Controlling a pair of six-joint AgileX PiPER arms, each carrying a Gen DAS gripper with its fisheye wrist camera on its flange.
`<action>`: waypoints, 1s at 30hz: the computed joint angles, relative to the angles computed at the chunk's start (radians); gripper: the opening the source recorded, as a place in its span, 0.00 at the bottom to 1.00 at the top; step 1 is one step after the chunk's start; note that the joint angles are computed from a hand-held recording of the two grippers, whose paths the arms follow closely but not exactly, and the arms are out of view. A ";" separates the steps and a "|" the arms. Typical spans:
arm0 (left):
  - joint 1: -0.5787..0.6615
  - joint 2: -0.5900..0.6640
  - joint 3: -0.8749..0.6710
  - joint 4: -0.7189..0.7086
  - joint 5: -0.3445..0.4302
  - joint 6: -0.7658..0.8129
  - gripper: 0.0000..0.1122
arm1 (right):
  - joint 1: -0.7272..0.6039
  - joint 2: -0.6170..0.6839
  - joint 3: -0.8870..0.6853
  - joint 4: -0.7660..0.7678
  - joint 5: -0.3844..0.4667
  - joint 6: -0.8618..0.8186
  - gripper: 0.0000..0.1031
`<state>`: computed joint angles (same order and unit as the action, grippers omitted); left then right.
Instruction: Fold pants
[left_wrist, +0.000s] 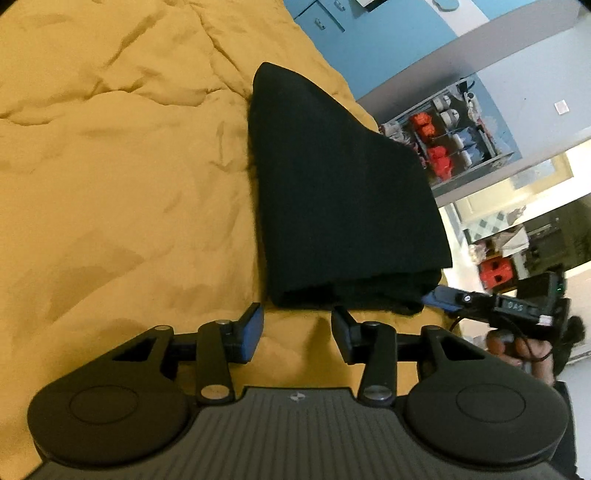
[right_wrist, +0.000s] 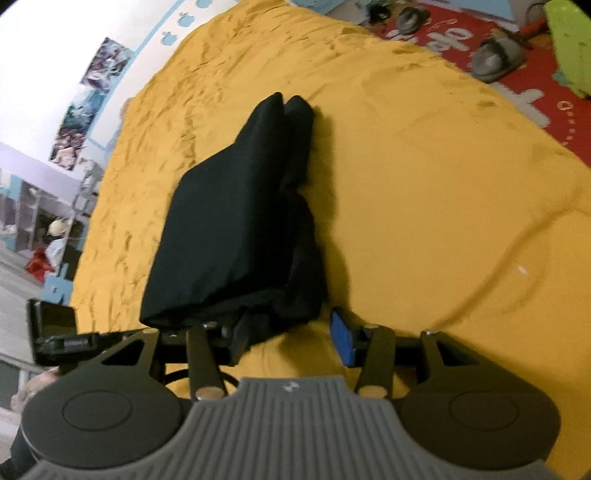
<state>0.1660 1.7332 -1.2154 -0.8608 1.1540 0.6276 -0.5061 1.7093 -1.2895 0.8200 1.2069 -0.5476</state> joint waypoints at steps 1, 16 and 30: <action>-0.002 -0.015 0.001 0.009 -0.001 -0.019 0.45 | -0.006 -0.041 0.027 -0.023 -0.010 0.011 0.42; -0.288 -0.401 -0.049 0.490 -0.140 -0.446 0.73 | 0.433 -0.524 0.049 -0.600 -0.213 0.572 0.79; -0.457 -0.551 0.014 0.725 -0.168 -0.686 0.75 | 1.006 -0.657 0.051 -1.229 -0.091 1.370 0.80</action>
<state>-0.2910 1.1822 -1.2013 -0.1361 0.9863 -0.0585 0.4996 1.0522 -1.2387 -0.4094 1.1163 0.8227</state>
